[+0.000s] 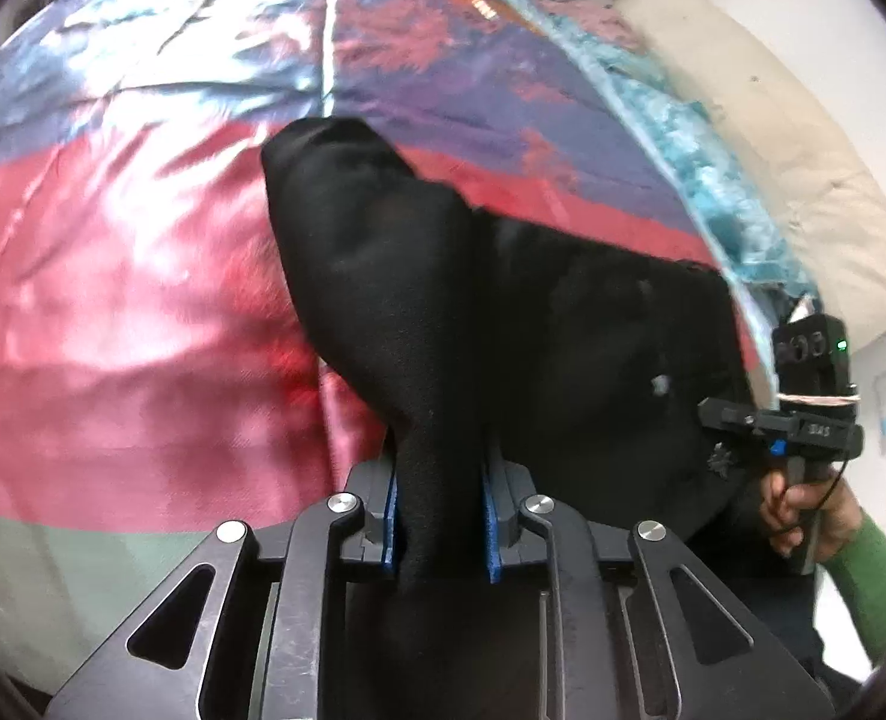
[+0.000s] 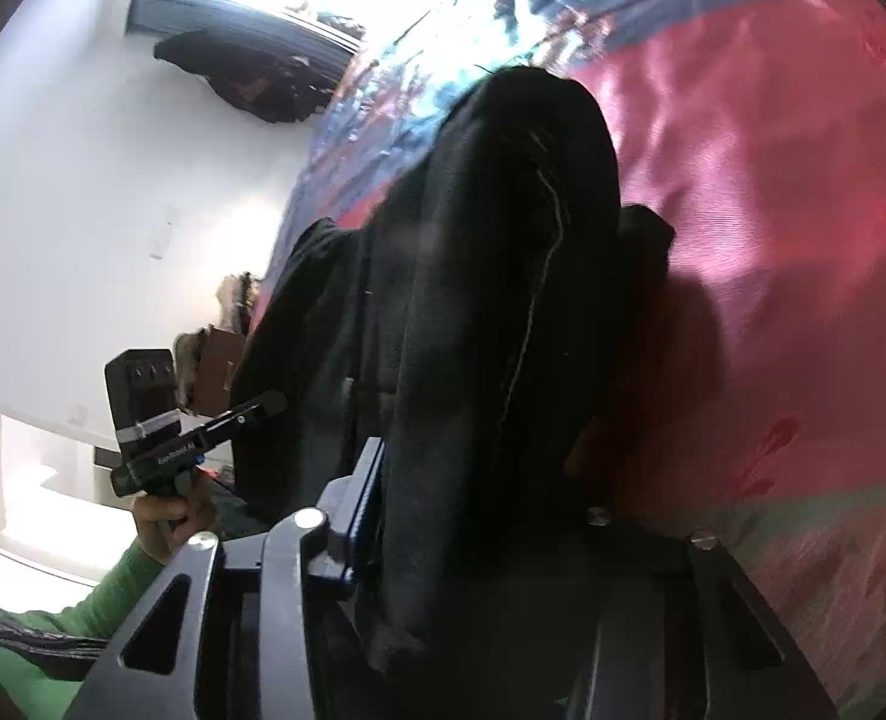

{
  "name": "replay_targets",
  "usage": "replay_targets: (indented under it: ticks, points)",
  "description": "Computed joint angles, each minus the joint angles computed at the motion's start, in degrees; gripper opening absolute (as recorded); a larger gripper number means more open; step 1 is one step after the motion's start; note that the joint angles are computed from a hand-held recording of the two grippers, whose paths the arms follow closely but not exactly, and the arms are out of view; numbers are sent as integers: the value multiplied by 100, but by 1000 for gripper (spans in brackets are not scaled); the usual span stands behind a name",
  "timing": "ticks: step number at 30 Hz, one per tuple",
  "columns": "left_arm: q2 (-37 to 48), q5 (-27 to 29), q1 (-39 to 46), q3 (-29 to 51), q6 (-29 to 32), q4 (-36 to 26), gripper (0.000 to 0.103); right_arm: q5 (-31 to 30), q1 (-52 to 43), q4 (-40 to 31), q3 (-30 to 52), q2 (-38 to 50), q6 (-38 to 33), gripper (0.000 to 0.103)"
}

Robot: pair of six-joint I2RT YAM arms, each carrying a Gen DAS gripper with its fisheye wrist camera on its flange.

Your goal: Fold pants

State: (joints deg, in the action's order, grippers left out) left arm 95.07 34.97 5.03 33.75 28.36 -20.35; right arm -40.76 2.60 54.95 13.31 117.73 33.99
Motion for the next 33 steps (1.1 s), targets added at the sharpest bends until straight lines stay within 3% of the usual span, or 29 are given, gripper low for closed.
replay_targets:
  ticks: [4, 9, 11, 16, 18, 19, 20, 22, 23, 24, 25, 27, 29, 30, 31, 32, 33]
  points:
    - [-562, 317, 109, 273, 287, -755, 19, 119, 311, -396, -88, -950, 263, 40]
    - [-331, 733, 335, 1463, 179, -1379, 19, 66, 319, -2028, 969, -2009, 74, 40]
    - [-3, 894, 385, 2117, -55, -1438, 19, 42, 260, -2543, 1729, -1941, -89, 40]
    - [823, 792, 119, 3516, -912, -868, 19, -25, -47, -3596, 3787, -1081, -659, 40]
    - [1250, 517, -46, 3833, -1166, -444, 21, 52, -125, -3929, 4582, -537, -815, 40]
    - [1417, 332, -96, 3843, -1181, -204, 26, 170, -138, -3979, 4790, -321, -843, 41]
    - [1748, -29, -230, 3931, -1238, 107, 37, 380, -146, -4132, 5160, 57, -867, 47]
    - [2520, -1463, -544, 3960, -1388, 671, 52, 834, -142, -4863, 5927, 762, -986, 54]
    - [2841, -2125, -622, 3974, -1364, 728, 43, 1190, -121, -5497, 6367, 1149, -1094, 54]
    - [3030, -2438, -630, 3951, -1334, 751, 35, 1549, -100, -5814, 6569, 1480, -1121, 54]
    - [3009, -2177, -450, 3700, -1236, 906, 36, 1787, -91, -5868, 6483, 1599, -1203, 56]
    - [2558, -1886, -159, 3004, -1072, 1385, 45, 1414, -349, -5153, 5667, 1297, -1103, 57]
    - [1975, -1975, 24, 2234, -796, 1895, 77, 1410, -476, -4593, 4709, 685, -1129, 57]
    - [1551, -1946, 163, 1717, -633, 2248, 81, 1516, -479, -4482, 4234, 249, -1317, 59]
    - [1122, -1910, 292, 1249, -507, 2507, 89, 1733, -436, -4396, 3718, -278, -1495, 71]
    - [840, -1918, 335, 1034, -476, 2549, 93, 1900, -362, -4347, 3319, -708, -1539, 94]
    - [454, -1901, 419, 695, -406, 2595, 94, 2027, -290, -4373, 3015, -1104, -1549, 103]
